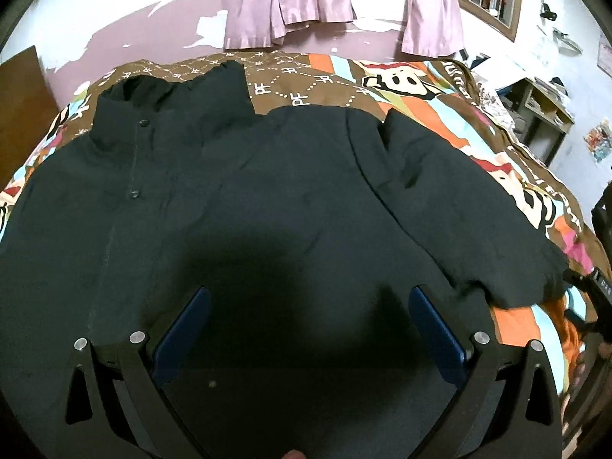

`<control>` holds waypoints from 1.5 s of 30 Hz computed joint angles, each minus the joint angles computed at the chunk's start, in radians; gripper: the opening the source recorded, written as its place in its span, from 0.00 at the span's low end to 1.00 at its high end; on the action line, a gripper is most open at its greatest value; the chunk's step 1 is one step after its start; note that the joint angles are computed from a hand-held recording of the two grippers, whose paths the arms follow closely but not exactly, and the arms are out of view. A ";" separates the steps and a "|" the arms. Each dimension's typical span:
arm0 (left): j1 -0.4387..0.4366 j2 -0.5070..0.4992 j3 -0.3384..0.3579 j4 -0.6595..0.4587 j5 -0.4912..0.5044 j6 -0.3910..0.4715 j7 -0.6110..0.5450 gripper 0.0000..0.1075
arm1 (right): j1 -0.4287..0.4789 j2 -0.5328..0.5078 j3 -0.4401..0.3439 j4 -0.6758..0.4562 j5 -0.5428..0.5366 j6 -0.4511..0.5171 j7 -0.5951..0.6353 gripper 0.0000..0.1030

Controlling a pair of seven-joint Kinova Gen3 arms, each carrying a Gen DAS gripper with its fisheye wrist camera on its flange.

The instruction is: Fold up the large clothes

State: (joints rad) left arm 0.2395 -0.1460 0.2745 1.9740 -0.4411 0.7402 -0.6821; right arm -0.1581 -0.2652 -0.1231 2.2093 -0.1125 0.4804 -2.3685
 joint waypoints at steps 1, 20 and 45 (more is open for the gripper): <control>0.002 0.007 -0.010 -0.001 0.016 -0.013 -0.010 0.94 | -0.002 0.005 0.018 0.010 -0.040 -0.013 0.031 1.00; 0.067 0.117 -0.088 -0.050 0.074 -0.021 -0.084 0.94 | -0.145 -0.019 0.246 0.091 -0.302 -0.169 0.254 0.06; -0.165 -0.363 -0.456 0.005 0.423 0.214 -0.729 0.94 | 0.204 0.129 -0.912 -0.706 0.715 0.389 -0.170 0.04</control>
